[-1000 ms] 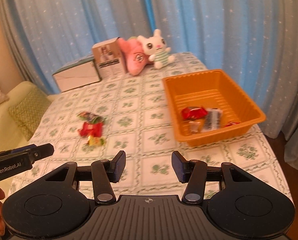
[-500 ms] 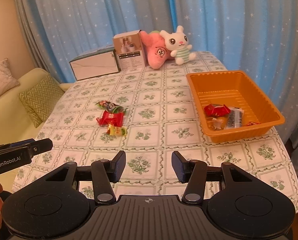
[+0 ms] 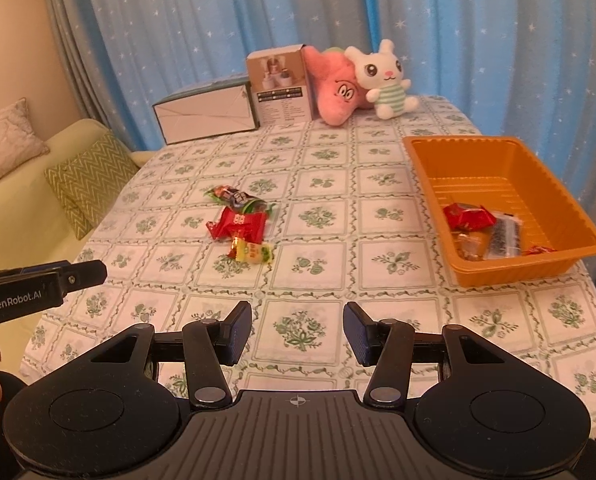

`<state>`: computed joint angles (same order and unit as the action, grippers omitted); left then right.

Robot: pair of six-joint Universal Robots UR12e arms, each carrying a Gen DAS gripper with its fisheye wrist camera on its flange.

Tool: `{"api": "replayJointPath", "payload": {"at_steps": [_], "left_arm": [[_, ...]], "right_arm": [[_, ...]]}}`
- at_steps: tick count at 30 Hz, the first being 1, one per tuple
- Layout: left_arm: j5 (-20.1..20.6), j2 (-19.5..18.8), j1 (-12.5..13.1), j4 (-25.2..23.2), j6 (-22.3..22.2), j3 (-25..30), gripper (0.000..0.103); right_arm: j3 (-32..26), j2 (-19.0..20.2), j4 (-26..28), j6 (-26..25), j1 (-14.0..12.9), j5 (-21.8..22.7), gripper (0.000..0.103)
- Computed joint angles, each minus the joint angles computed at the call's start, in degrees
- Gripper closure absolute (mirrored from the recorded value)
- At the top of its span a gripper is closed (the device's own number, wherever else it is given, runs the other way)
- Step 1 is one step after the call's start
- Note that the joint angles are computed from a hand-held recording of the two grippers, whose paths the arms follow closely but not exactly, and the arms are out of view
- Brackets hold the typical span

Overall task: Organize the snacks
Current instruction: 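Grasp the yellow candy with the right gripper while the left gripper approaches the candy pile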

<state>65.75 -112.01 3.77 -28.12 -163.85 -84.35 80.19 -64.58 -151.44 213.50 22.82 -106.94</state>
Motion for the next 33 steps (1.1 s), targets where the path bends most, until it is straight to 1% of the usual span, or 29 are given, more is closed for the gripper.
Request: {"api": "replayJointPath", "payload": {"at_steps": [8,14,20,23,25,29,31,33], "left_arm": [[0.70,-3.85,-0.50,-2.10,2.70,4.23,0.058],[2.02,-8.12,-1.13,-3.41,4.91,9.10,0.058],[1.76,-12.81,-1.65,-5.27,6.30,14.55,0.058],[0.95,-14.77,-1.65,-6.56,5.88,17.00,0.058],[0.63,-15.80,-1.62,-7.36,4.34,18.40,0.058],[-1.44,-17.21,-1.43,-9.95,0.70,20.62,0.058],[-2.23,-17.51,-1.47,-10.43,0.47,21.02,0.058],[-2.34,-17.66,-1.64,-10.94,1.17,21.21,0.059]], "right_arm": [[-3.24,3.63,-0.77,-2.31,-1.14,3.02,0.052],[-7.09,7.50,-1.25,-5.45,-2.19,6.20,0.052],[-11.51,11.73,-0.57,-7.99,-3.26,8.99,0.052],[-13.14,13.32,-1.01,-9.04,-3.75,10.09,0.052],[-14.00,14.18,-1.45,-8.90,-4.08,10.91,0.052],[-15.55,15.71,-2.30,-7.10,-4.68,12.38,0.052],[-16.38,16.29,-1.17,-5.95,-4.90,12.09,0.052],[-16.90,16.64,-0.03,-4.66,-5.05,11.43,0.052]]}}
